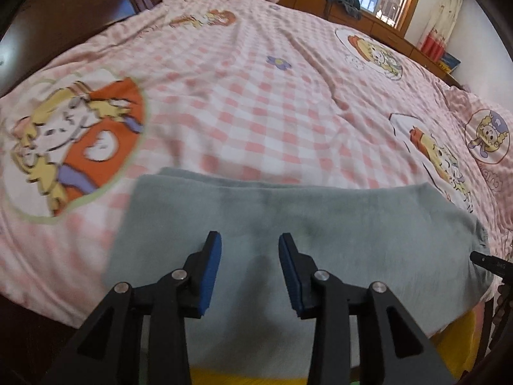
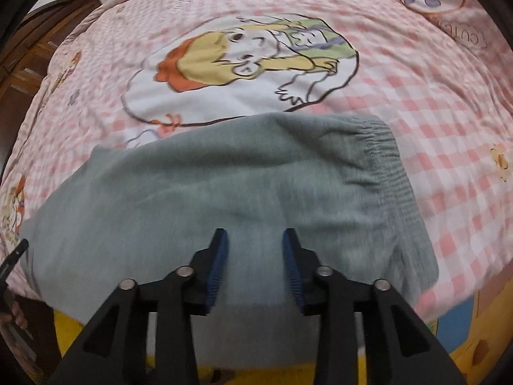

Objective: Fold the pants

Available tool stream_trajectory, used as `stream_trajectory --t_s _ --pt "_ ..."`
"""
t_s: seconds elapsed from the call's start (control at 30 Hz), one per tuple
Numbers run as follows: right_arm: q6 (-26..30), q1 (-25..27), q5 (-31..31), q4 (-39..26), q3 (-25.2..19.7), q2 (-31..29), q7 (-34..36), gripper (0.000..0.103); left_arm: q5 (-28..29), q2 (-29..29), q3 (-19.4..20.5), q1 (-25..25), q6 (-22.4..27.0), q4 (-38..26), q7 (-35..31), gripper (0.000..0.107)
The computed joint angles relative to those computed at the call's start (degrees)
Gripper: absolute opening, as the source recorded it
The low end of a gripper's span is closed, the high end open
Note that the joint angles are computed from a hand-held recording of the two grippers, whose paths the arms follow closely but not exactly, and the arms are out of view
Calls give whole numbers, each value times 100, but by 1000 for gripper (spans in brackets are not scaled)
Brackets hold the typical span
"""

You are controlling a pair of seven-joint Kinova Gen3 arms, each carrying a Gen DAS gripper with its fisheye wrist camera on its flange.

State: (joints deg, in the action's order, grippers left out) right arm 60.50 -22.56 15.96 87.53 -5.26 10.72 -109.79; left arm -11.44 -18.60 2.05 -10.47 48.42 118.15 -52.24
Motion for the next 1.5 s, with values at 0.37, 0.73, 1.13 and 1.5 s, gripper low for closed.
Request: stream_trajectory --t_s 0.37,0.73,1.13,1.5 --pt "-211 -647 283 629 -432 -278 75 38 -256 -933 -279 -522 539 393 -124 64" --pt "-809 -464 -340 994 -345 -186 168 56 630 -1276 -1032 -540 -351 1054 -935 64" --pt "-513 -918 120 817 -353 76 95 87 948 -238 -1245 -380 -1038 727 -2122 53" --pt "-691 -771 -55 928 -384 -244 150 77 714 -112 -704 -530 -1041 733 -1981 37"
